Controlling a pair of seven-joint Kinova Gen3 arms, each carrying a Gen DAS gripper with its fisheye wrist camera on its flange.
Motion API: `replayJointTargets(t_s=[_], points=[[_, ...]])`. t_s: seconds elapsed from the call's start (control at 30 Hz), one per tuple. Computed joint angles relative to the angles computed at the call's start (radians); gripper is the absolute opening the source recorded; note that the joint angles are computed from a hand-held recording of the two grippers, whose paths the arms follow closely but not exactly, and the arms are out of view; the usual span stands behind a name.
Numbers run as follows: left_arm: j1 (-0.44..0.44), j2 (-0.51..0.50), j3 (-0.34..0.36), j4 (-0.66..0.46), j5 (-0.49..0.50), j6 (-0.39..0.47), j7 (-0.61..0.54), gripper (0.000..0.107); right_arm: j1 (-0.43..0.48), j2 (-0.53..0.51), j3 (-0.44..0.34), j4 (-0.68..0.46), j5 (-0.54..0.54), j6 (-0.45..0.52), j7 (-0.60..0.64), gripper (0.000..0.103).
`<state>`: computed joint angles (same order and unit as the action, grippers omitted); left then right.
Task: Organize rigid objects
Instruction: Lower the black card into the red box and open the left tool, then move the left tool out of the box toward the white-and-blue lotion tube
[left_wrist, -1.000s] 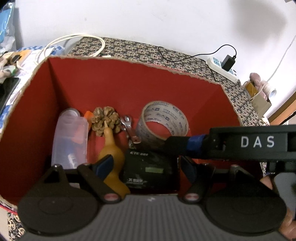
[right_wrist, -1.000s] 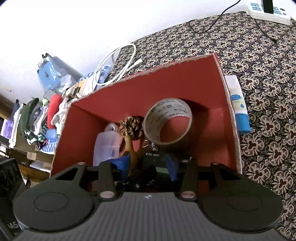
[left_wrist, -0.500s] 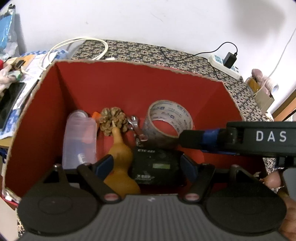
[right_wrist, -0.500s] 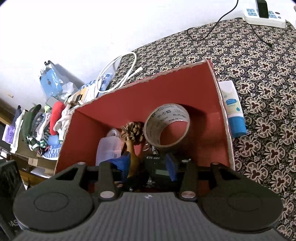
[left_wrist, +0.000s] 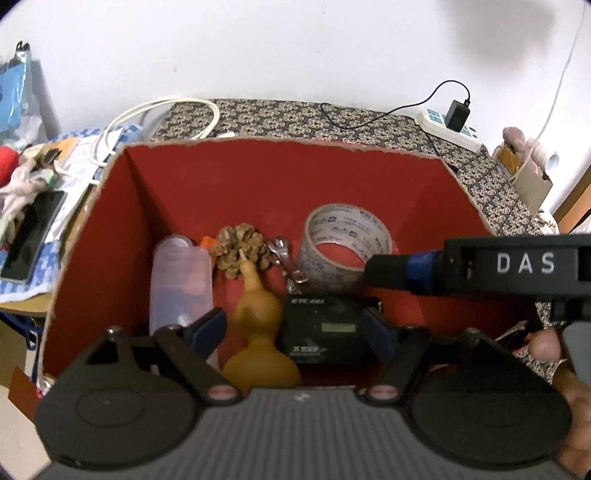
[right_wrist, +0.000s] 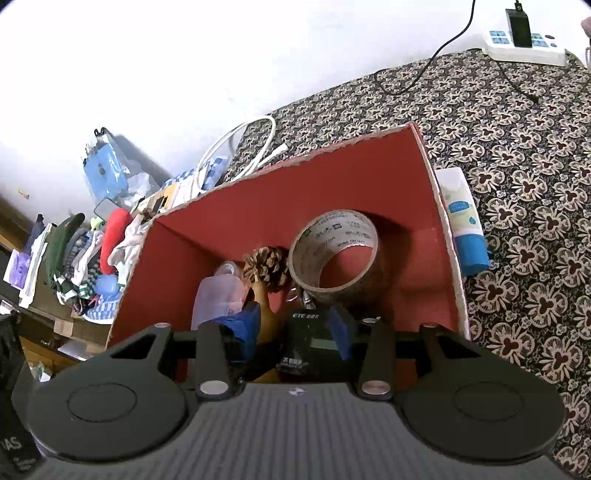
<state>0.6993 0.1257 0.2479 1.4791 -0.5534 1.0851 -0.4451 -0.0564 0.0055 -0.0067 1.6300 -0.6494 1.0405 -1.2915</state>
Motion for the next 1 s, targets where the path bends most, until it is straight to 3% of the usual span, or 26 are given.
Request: replayJointTargets(t_s=[0.23, 0.4, 0.7, 1.0], points=[[0.024, 0.012, 0.002, -0.022, -0.044, 0.052, 0.008, 0.076, 0.002, -0.016, 0.004, 0.03, -0.028, -0.03, 0.027, 0.026], [0.074, 0.033, 0.004, -0.066, -0.121, 0.135, 0.035, 0.078, 0.016, -0.016, 0.026, 0.046, -0.098, -0.014, 0.101, 0.026], [0.15, 0.066, 0.0, -0.149, -0.181, 0.235, 0.093, 0.078, 0.142, 0.002, 0.095, 0.05, -0.331, 0.135, 0.325, 0.028], [0.238, 0.117, -0.02, -0.254, -0.245, 0.245, 0.142, 0.078, 0.339, 0.098, 0.148, -0.001, -0.489, 0.342, 0.385, 0.028]])
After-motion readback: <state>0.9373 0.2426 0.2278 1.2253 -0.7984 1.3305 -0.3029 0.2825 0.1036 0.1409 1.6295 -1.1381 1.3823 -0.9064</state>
